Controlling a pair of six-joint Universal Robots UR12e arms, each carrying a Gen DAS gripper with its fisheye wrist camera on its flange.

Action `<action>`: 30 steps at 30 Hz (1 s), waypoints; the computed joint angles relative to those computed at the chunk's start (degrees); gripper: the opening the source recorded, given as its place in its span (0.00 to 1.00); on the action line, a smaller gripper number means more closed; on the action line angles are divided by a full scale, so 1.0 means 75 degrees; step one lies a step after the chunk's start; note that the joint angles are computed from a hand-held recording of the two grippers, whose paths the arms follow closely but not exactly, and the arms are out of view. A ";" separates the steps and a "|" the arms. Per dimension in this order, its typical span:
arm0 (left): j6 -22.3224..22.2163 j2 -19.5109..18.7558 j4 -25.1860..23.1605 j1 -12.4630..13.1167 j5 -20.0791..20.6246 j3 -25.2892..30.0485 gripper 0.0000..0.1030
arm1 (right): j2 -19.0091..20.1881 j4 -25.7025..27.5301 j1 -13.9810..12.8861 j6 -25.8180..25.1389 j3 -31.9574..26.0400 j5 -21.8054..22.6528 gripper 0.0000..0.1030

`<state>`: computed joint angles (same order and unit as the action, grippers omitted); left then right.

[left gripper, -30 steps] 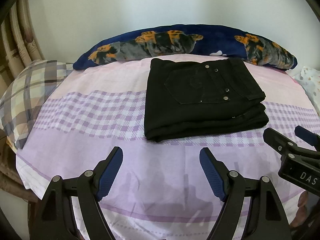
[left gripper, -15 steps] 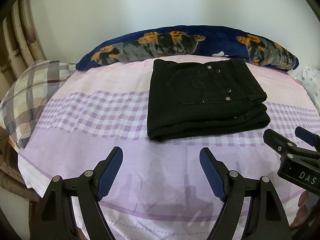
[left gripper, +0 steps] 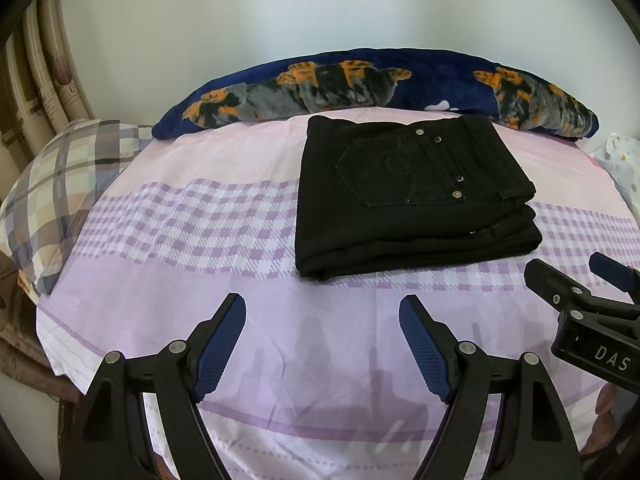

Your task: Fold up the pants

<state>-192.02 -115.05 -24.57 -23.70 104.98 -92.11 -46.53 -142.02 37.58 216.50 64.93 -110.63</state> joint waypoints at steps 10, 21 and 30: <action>-0.0014 0.0004 -0.0015 -0.0008 0.0018 -0.0011 0.77 | -0.0014 0.0000 -0.0032 -0.0002 0.0043 0.0092 0.99; -0.0040 -0.0018 -0.0036 -0.0030 0.0051 0.0031 0.77 | -0.0008 0.0010 -0.0038 -0.0012 0.0047 0.0107 0.99; 0.0076 -0.0014 0.0077 -0.0020 0.0126 -0.0041 0.77 | 0.0000 0.0037 -0.0037 -0.0002 0.0042 0.0094 0.99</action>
